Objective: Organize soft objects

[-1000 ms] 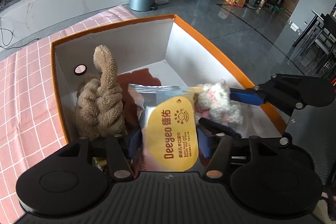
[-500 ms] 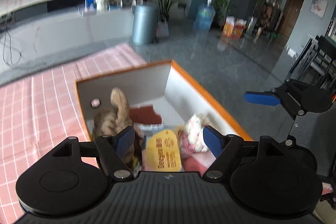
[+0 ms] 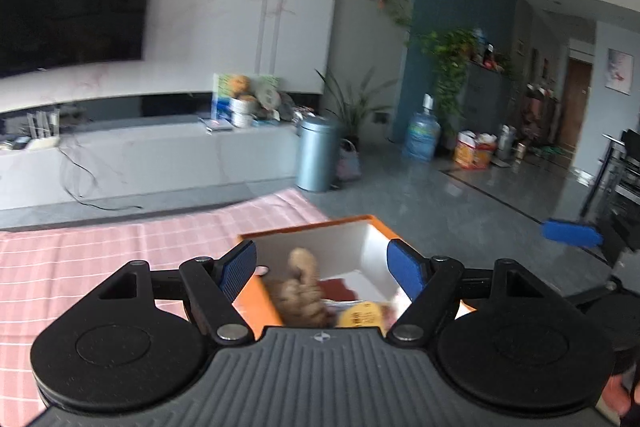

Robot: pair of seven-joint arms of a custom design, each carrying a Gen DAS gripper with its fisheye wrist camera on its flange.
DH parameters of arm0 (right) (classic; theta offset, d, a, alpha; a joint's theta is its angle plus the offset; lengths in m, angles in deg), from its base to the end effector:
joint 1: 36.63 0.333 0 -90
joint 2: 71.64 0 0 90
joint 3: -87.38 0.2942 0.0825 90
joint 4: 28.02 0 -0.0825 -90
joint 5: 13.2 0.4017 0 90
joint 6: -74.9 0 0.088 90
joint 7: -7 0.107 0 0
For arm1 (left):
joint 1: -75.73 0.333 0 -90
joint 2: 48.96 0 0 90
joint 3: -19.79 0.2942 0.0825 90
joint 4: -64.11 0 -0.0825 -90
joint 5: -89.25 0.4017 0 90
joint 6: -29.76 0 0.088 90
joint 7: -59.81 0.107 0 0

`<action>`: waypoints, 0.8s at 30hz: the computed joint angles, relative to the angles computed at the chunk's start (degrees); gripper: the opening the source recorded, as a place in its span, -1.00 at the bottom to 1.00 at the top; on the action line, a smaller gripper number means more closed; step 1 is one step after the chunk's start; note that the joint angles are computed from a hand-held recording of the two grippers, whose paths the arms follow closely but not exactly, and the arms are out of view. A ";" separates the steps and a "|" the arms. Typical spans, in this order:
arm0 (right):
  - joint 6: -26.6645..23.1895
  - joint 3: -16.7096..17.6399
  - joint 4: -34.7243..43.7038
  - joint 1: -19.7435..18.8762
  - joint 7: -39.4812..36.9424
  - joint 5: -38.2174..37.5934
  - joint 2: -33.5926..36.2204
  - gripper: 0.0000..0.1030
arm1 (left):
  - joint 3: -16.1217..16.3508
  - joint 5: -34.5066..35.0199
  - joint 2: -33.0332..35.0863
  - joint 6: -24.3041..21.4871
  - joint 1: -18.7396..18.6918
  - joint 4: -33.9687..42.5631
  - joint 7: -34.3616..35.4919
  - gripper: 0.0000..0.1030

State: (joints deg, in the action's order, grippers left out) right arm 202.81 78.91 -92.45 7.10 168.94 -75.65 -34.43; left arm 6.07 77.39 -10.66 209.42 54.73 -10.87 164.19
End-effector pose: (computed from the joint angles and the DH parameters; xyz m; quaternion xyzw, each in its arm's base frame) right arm 0.6334 0.4596 0.4821 -0.5735 0.6150 -0.4703 0.2676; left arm 0.6825 -0.3782 0.4726 -0.4234 0.7158 -0.5075 0.2253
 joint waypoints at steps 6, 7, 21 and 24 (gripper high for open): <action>-1.65 -0.77 -0.38 4.15 9.42 -4.86 0.44 0.95 | 7.58 -1.60 -5.98 14.61 -5.07 -12.52 -0.17 0.72; -2.05 -0.88 -0.25 4.80 10.75 -5.65 0.54 0.95 | 8.80 -2.73 -6.56 16.44 -6.16 -13.98 0.88 0.72; -6.41 -0.02 6.17 8.71 16.06 -3.68 6.81 0.95 | 12.57 -22.02 -11.09 22.13 -11.10 -24.83 14.11 0.84; -6.67 0.18 7.09 8.68 14.31 -0.50 8.09 0.95 | 16.24 -29.58 -10.44 20.22 -14.70 -24.19 19.00 0.84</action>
